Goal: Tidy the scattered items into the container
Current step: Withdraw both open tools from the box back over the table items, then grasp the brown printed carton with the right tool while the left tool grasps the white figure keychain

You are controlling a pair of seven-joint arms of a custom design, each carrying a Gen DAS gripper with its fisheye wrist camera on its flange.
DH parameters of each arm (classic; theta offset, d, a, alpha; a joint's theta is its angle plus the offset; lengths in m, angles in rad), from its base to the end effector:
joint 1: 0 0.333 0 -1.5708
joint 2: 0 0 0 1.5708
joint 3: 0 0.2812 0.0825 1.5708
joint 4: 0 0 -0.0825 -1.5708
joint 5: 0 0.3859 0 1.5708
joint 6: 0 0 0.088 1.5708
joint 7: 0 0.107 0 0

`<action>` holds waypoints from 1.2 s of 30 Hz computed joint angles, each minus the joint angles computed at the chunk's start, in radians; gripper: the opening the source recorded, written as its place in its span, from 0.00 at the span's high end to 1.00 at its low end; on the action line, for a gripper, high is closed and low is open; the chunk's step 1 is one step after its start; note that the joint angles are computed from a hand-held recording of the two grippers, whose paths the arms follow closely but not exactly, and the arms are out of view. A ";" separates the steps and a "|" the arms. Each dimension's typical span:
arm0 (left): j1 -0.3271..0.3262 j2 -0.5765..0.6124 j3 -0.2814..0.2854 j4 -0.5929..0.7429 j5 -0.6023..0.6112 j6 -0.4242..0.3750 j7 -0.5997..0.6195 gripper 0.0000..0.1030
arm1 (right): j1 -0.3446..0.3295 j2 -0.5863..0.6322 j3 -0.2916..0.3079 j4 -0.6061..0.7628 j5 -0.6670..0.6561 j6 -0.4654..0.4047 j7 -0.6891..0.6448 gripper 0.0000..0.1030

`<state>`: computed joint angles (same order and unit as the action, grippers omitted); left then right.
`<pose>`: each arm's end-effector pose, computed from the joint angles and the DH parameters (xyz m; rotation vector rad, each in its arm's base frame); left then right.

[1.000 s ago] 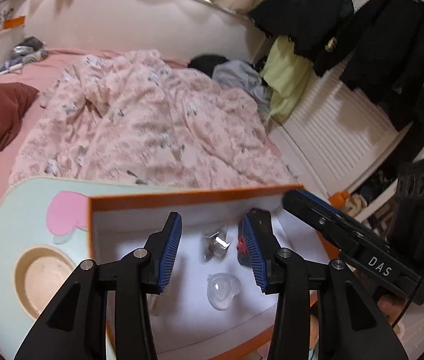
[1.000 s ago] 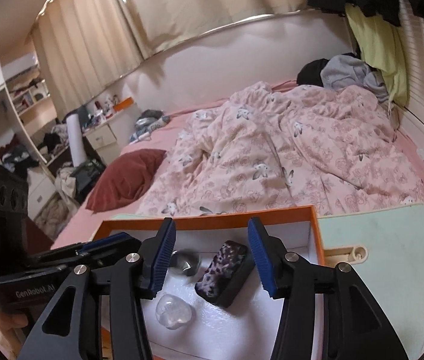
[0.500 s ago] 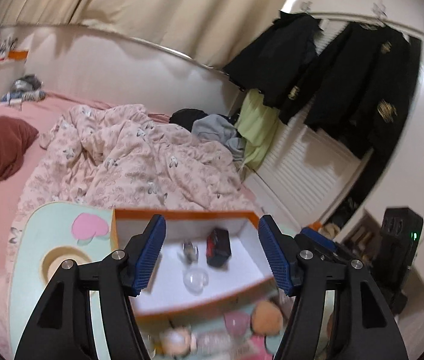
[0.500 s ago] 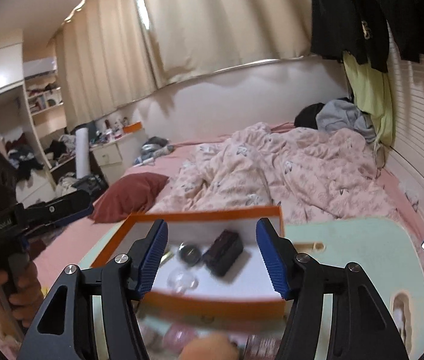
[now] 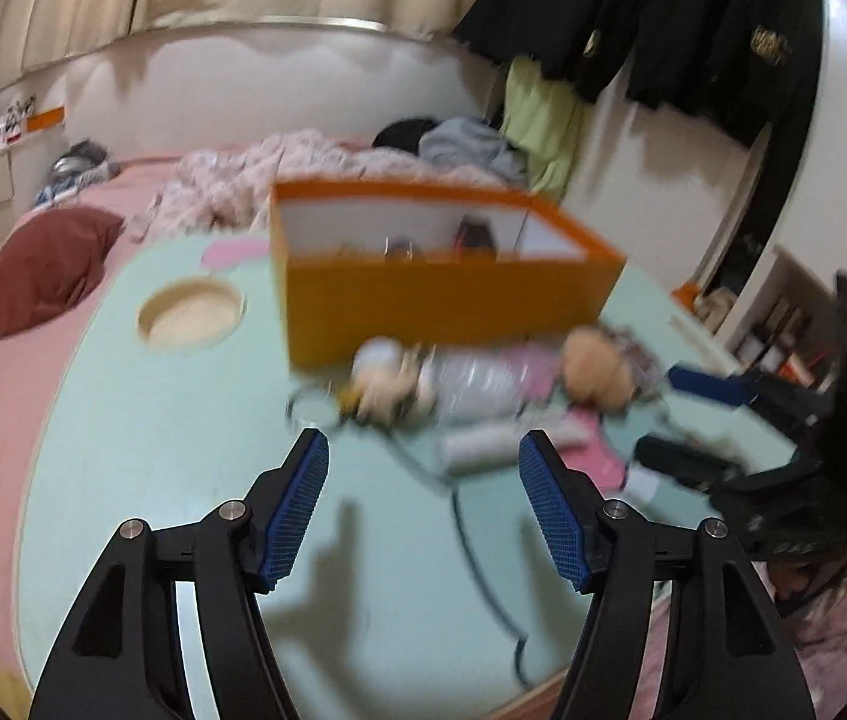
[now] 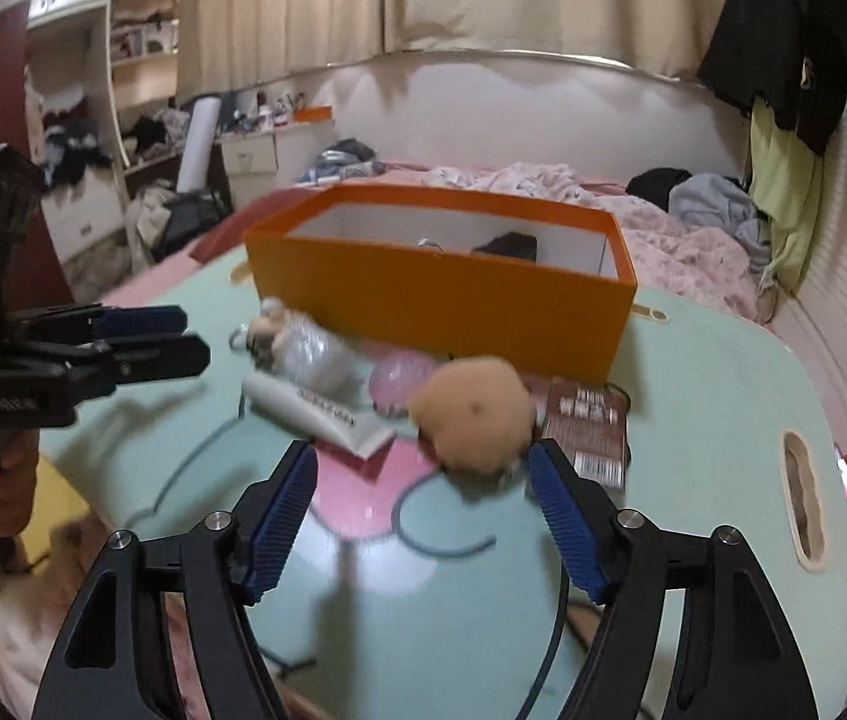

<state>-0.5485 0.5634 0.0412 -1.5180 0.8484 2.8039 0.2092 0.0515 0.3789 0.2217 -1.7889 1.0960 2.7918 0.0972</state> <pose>0.6142 -0.3885 0.3734 -1.8835 1.6526 -0.9851 0.6549 0.1279 0.3611 -2.1031 0.9003 -0.4619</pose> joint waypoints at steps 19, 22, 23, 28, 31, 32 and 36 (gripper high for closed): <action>-0.024 0.038 -0.001 0.038 0.179 -0.172 -0.164 0.19 | -0.035 0.054 0.039 0.009 -0.142 0.058 0.166 0.08; -0.021 0.040 -0.007 0.041 0.182 -0.176 -0.164 0.19 | -0.027 0.067 0.037 0.024 -0.159 0.060 0.187 0.08; -0.021 0.040 -0.007 0.041 0.183 -0.175 -0.166 0.19 | -0.030 0.067 0.039 0.025 -0.161 0.059 0.190 0.08; -0.019 0.039 -0.007 0.036 0.194 -0.168 -0.176 0.19 | -0.114 0.042 0.093 0.042 -0.019 -0.084 0.073 0.32; -0.019 0.034 -0.006 0.029 0.203 -0.163 -0.189 0.19 | -0.099 0.028 0.089 0.056 0.112 0.026 -0.035 0.35; -0.019 0.034 -0.007 0.028 0.206 -0.161 -0.192 0.19 | -0.079 0.042 0.072 0.080 0.128 0.085 -0.022 0.37; -0.016 0.031 -0.009 0.025 0.210 -0.160 -0.197 0.19 | -0.004 0.111 -0.070 0.184 -0.108 0.030 0.396 0.47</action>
